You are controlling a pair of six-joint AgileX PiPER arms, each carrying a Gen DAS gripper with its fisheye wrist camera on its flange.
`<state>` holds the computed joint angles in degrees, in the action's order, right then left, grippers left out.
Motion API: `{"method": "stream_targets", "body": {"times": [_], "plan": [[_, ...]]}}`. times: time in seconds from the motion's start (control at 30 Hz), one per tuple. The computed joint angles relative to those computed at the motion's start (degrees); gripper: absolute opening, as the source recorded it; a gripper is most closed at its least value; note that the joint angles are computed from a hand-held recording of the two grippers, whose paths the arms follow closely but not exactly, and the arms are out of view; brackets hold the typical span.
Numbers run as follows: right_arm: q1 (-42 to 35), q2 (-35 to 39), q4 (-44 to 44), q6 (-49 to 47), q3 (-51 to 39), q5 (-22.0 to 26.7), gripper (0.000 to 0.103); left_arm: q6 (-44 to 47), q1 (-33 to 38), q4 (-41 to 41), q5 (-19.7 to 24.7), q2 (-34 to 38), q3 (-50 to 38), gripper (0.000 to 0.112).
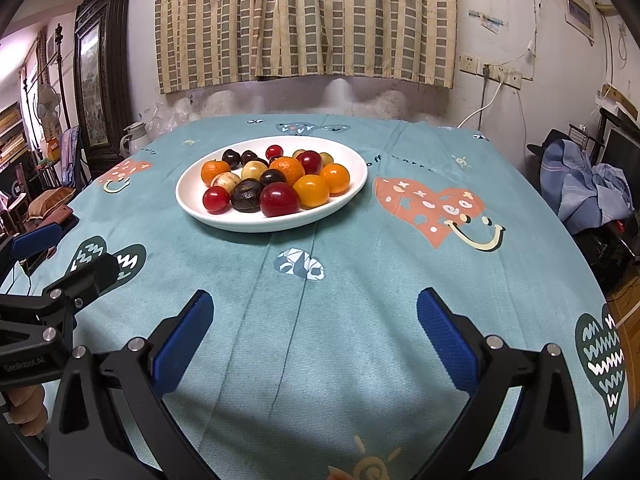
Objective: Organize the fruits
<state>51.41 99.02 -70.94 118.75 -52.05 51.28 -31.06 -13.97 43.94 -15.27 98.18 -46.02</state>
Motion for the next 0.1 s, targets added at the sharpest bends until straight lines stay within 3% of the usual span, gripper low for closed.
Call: {"method": "stream_targets", "body": {"times": [0.1], "plan": [[-0.01, -0.13, -0.26, 0.18, 0.18, -0.08, 0.102, -1.05, 0.05, 0.85, 0.47, 0.12, -0.39, 0.101]]}}
